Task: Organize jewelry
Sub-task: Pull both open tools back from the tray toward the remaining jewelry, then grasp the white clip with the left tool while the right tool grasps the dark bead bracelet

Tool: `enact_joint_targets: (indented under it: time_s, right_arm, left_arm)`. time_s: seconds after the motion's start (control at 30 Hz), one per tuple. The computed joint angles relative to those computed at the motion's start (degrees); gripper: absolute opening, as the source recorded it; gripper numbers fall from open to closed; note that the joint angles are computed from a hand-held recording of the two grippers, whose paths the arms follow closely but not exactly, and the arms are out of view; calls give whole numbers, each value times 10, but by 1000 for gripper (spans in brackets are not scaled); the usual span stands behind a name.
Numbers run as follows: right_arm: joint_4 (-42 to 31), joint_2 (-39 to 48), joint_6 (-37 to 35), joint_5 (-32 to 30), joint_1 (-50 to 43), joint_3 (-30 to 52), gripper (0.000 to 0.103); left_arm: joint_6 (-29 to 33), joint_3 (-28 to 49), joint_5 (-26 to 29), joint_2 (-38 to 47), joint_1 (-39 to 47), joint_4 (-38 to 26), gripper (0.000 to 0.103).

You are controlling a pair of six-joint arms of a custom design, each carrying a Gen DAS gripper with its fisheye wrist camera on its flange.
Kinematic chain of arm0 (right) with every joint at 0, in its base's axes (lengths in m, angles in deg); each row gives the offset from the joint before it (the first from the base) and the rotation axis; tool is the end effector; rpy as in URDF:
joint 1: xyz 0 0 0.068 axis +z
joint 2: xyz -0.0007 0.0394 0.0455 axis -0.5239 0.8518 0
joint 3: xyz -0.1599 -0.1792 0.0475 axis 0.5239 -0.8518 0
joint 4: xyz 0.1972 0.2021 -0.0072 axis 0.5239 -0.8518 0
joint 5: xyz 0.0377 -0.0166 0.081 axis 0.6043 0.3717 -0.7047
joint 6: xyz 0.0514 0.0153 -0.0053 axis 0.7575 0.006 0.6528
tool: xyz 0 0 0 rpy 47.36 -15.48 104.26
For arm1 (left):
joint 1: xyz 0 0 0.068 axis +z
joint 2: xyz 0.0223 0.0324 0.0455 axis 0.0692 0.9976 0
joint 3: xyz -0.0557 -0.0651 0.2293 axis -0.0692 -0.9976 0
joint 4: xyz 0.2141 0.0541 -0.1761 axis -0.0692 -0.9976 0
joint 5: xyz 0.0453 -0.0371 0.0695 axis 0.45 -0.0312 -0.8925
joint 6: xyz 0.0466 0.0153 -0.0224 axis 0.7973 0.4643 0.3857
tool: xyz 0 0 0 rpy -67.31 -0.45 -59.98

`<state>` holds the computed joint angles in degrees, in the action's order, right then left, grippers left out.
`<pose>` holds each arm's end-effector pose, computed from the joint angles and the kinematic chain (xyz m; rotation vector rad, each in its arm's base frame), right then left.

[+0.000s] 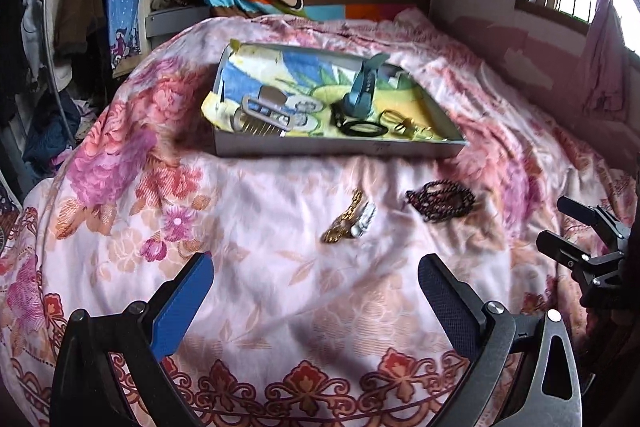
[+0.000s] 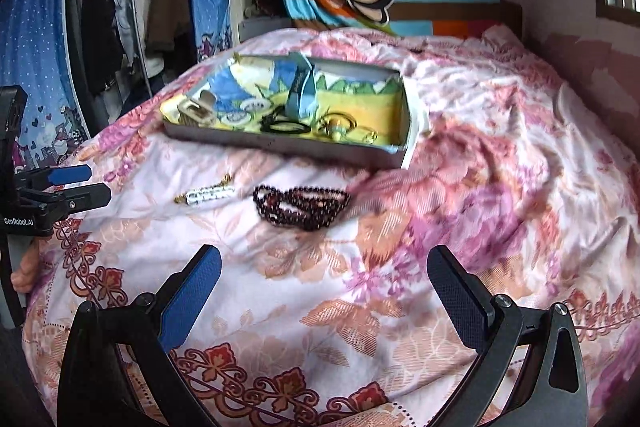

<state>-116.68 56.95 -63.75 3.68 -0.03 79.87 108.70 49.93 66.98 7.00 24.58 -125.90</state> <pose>0.2294 0.1222 0.3530 0.0817 2.3038 -0.0660 0.3145 0.0960 0.2758 0.4757 2.2879 -0.3515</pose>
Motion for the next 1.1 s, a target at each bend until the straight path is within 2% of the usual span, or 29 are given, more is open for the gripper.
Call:
enact_joint_targets:
  time_s: [0.27,0.6,0.73,0.9,1.03,1.1]
  right_arm:
    - [10,26,-15,-87,-57,4,101]
    - [28,64,-61,-122,-89,24,101]
    - [33,83,-87,-123,-96,37,101]
    - [37,108,-127,-134,-105,56,95]
    - [38,125,-144,-155,-118,65,80]
    - [38,139,-151,-168,-124,73,77]
  left_arm:
    - [25,5,-52,16,-27,-4,103]
    - [25,46,-75,67,-59,-12,103]
    - [36,55,-55,75,-64,-17,102]
    - [53,62,-36,81,-71,-22,85]
    - [74,72,-29,94,-80,-36,70]
    - [87,79,-27,104,-88,-45,63]
